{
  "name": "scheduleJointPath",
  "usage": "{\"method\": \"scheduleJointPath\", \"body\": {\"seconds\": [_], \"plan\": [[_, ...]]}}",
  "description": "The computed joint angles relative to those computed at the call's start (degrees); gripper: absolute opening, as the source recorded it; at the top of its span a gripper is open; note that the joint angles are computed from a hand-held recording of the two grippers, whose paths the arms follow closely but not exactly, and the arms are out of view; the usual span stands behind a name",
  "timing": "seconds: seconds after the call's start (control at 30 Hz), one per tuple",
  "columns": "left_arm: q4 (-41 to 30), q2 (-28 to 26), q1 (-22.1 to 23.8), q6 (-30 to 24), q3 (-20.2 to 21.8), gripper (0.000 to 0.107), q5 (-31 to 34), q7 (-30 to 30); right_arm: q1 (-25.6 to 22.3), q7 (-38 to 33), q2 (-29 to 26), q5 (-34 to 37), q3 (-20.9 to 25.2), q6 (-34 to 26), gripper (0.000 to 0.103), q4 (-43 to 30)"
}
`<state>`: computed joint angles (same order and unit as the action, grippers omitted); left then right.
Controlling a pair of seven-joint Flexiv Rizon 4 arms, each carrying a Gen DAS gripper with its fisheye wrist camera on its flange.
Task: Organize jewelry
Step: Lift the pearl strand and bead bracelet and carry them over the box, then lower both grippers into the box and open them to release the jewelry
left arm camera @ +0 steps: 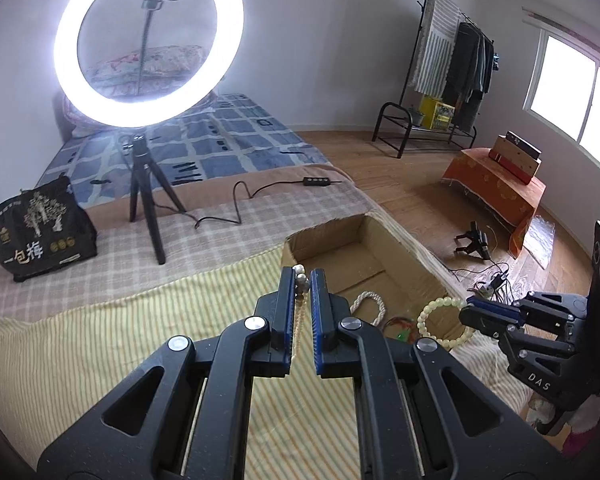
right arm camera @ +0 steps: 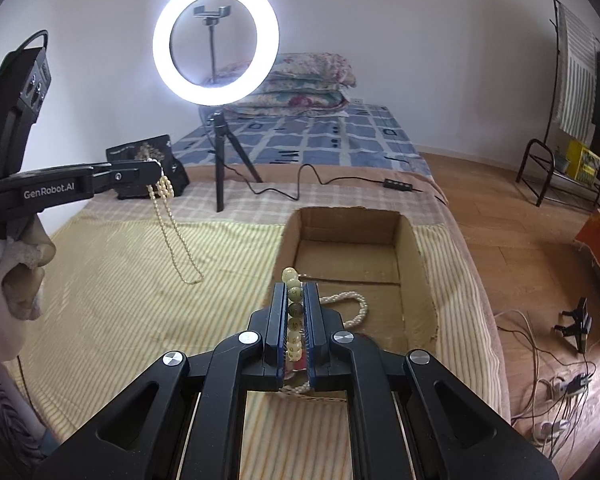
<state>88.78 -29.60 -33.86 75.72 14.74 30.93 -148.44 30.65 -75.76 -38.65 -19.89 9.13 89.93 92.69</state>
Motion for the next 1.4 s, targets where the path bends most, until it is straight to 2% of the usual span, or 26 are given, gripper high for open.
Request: {"method": "scheduleJointPath", "body": {"seconds": [0.13,0.43,0.7,1.03,1.4], "plan": [[-3.91,-2.57,1.89,-0.48,-2.28,0.005,-2.57,3.77,-1.19,0.07,-0.94,0.70,0.68,-0.59,0.006,-0.91],[-11.70,-8.00,3.66,-1.62,-3.84,0.005,-9.34,11.74,-2.59,-0.10,-2.49,1.65,1.36,-2.44,0.006,-3.01],[-19.68,-14.04,5.12,-4.78,-5.17,0.005,-15.15,18.58,-3.61,-0.77,-4.85,2.79,2.37,-4.60,0.006,-6.11],[-28.42,-21.24,6.60,-8.78,-6.32,0.005,-20.37,23.56,-3.82,-1.01,-7.94,4.11,2.23,-7.67,0.006,-10.28],[-35.07,-26.82,7.65,-12.18,-7.43,0.005,-23.29,26.09,-3.84,-1.90,-10.12,5.51,2.35,-10.73,0.006,-13.40]]}}
